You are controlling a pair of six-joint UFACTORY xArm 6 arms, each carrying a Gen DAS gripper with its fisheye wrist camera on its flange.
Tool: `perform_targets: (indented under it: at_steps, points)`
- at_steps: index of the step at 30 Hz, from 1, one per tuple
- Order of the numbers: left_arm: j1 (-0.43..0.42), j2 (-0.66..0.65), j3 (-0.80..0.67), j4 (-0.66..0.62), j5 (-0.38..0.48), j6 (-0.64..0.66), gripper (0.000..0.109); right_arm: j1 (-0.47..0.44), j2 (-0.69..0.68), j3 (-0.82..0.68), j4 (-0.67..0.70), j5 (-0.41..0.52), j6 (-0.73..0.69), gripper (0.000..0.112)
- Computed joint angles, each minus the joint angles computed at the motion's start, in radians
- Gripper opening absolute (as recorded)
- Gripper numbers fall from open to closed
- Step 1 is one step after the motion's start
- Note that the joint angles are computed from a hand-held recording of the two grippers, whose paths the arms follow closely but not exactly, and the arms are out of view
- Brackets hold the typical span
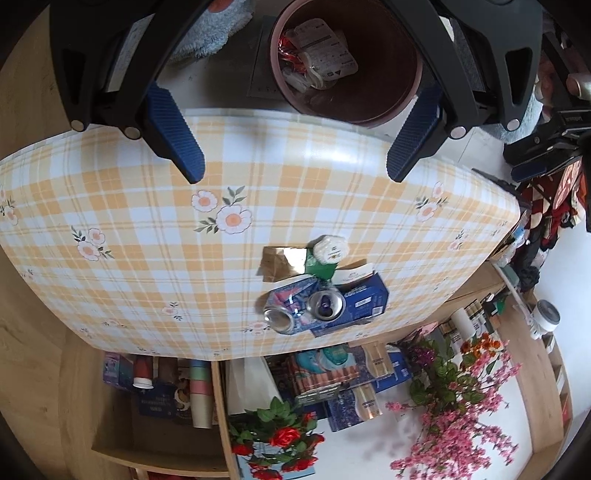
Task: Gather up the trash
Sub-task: 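Move the left tool to the white round lid and grasp it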
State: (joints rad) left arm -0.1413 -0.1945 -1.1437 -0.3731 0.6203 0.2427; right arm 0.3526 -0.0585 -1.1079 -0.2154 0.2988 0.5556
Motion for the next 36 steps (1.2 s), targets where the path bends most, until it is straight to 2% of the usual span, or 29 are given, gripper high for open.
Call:
perform_targets:
  at_steps: [5, 9, 16, 20, 22, 27, 31, 33, 34, 36]
  points:
    - [-0.007, 0.067, -0.065, 0.024, 0.008, -0.004, 0.097, -0.034, 0.054, -0.047, 0.099, -0.01, -0.077, 0.097]
    - [-0.025, 0.155, -0.155, 0.039, 0.021, 0.005, 0.097, -0.057, 0.115, -0.115, 0.213, 0.025, -0.188, 0.097]
    - [-0.088, 0.439, -0.5, 0.045, 0.128, 0.022, 0.097, -0.102, 0.207, -0.219, 0.193, 0.079, -0.188, 0.097]
    - [-0.119, 0.62, -0.731, 0.104, 0.196, -0.009, 0.096, -0.122, 0.248, -0.253, 0.271, 0.077, -0.259, 0.097]
    - [-0.128, 0.714, -0.857, 0.127, 0.245, -0.028, 0.089, -0.127, 0.266, -0.271, 0.275, 0.083, -0.275, 0.097]
    - [-0.138, 0.89, -1.106, 0.168, 0.356, -0.093, 0.082, -0.14, 0.295, -0.298, 0.359, 0.086, -0.322, 0.097]
    - [-0.148, 0.973, -1.229, 0.207, 0.414, -0.13, 0.078, -0.148, 0.311, -0.317, 0.344, 0.105, -0.318, 0.097]
    - [-0.149, 0.983, -1.243, 0.213, 0.41, -0.142, 0.078, -0.149, 0.318, -0.33, 0.331, 0.12, -0.318, 0.097]
    - [-0.148, 0.991, -1.256, 0.209, 0.412, -0.149, 0.075, -0.149, 0.325, -0.343, 0.326, 0.133, -0.328, 0.097]
    - [-0.143, 0.986, -1.248, 0.181, 0.4, -0.126, 0.052, -0.145, 0.342, -0.374, 0.321, 0.159, -0.367, 0.097]
